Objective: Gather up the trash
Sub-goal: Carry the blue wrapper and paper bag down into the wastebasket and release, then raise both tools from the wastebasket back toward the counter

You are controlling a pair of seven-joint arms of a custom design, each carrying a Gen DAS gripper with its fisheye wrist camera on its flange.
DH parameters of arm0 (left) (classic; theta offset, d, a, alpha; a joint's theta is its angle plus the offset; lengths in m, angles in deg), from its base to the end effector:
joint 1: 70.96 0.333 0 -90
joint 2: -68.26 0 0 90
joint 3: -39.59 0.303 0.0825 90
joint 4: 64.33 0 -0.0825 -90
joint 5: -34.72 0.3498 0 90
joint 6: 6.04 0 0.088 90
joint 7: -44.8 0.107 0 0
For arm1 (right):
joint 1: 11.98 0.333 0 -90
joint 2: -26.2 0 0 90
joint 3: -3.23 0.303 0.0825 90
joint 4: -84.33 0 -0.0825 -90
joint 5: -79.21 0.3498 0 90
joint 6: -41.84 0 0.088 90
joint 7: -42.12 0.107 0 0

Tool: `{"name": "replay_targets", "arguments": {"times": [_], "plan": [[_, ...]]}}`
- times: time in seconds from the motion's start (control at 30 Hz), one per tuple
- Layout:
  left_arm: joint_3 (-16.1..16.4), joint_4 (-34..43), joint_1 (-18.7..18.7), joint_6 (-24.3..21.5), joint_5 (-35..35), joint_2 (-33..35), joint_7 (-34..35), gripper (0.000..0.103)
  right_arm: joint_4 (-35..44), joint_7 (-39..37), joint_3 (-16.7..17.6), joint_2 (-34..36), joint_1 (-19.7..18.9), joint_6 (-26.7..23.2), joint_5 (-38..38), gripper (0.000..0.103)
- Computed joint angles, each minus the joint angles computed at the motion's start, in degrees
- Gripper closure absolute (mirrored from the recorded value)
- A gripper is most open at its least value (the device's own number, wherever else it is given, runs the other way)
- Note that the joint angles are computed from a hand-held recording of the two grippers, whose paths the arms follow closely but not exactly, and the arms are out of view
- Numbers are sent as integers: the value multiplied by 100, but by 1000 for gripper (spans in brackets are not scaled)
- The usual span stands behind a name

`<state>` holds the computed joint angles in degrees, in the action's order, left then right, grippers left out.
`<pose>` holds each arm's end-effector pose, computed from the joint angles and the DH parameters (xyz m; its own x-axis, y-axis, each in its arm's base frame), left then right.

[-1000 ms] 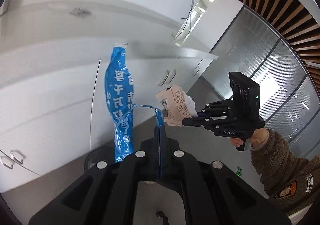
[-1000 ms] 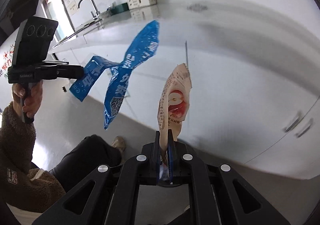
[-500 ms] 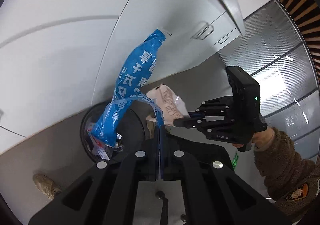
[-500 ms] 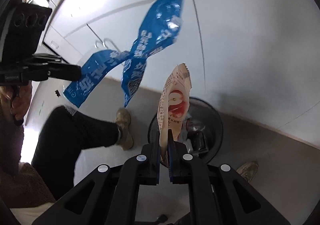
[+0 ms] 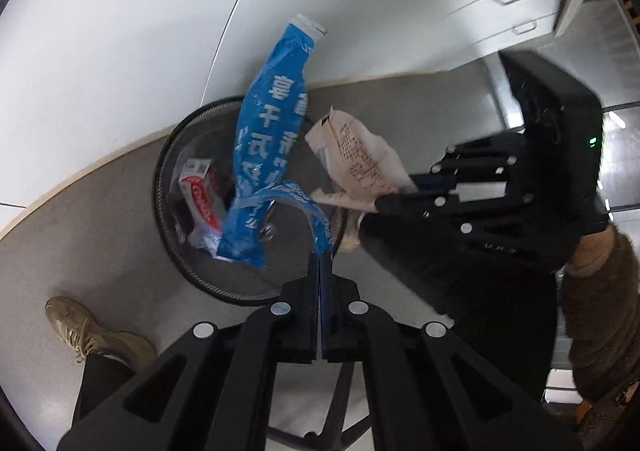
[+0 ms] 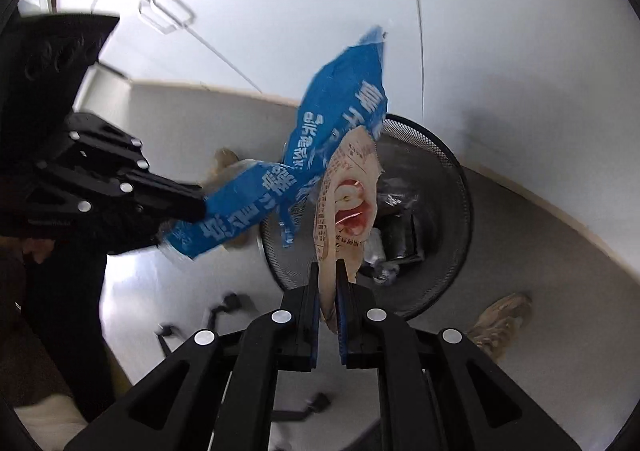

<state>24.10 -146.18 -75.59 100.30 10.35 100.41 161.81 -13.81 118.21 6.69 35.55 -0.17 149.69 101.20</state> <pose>0.6199 -0.2261 0.3823 -0.5326 -0.6673 0.5206 -0.8118 0.5767 -0.0913 0.5520 0.1777 0.4913 0.3678 -0.8577 -0.3593 -0.9273 -0.3672 -0.0727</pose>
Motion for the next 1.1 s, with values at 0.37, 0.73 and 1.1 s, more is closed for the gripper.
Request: {"name": "replay_targets", "arguments": {"times": [0.37,0.73,1.1], "plan": [[117,20,-139,-81,757,-210,222,4,811,-121,-22,422,-140,-685,-155,3],[109,-4,53,-67,320,-597,448,4,896,-72,-31,178,-74,-813,-408,3],[113,309,372,-251,-492,-1270,1331,4,2285,-346,-2,272,-65,-1317,-469,3]]}}
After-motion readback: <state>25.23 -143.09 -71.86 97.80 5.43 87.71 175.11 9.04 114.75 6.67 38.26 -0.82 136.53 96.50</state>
